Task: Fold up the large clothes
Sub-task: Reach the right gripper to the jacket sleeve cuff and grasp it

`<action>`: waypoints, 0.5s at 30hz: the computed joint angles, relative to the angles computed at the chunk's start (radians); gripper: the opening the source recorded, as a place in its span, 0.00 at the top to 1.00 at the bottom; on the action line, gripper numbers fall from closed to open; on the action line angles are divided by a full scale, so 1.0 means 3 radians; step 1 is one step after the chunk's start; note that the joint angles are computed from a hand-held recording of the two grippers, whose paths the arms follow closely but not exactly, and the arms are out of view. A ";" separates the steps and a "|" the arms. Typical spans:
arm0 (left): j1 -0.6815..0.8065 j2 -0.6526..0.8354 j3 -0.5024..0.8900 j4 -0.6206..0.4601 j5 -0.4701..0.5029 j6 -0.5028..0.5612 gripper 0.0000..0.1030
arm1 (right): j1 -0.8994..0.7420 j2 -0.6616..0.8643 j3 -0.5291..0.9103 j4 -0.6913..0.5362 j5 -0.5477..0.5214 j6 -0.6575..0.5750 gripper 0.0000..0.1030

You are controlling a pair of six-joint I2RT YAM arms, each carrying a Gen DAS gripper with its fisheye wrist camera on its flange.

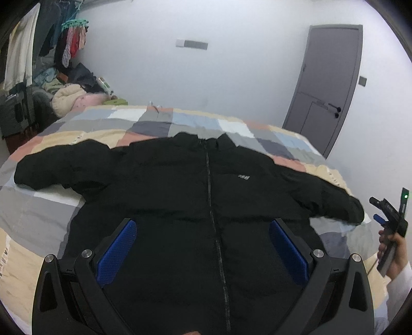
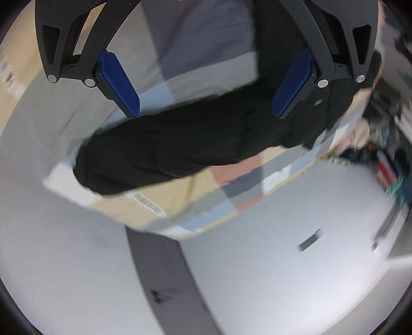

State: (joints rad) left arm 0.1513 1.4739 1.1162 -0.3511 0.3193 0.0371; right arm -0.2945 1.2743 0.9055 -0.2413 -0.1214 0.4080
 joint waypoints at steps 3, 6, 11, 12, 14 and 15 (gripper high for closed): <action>-0.0073 0.0212 0.0036 0.0076 -0.0102 0.0004 0.00 | -0.0394 0.0490 0.0008 0.0356 -0.0320 0.0133 0.00; -0.0127 0.0390 0.0091 0.0128 -0.0215 -0.0016 0.00 | -0.0684 0.0920 0.0074 0.0612 -0.0587 0.0297 0.00; -0.0163 0.0645 0.0172 0.0242 -0.0379 -0.0045 0.00 | -0.0968 0.1493 0.0185 0.0990 -0.0831 0.0536 0.02; -0.0171 0.0711 0.0219 0.0242 -0.0397 -0.0064 0.00 | -0.1003 0.1577 0.0191 0.1106 -0.0864 0.0603 0.03; -0.0187 0.0842 0.0311 0.0253 -0.0426 -0.0127 0.00 | -0.1080 0.1678 0.0132 0.1461 -0.0910 0.0741 0.03; -0.0199 0.0908 0.0356 0.0269 -0.0452 -0.0163 0.00 | -0.1104 0.1712 0.0114 0.1614 -0.0914 0.0802 0.03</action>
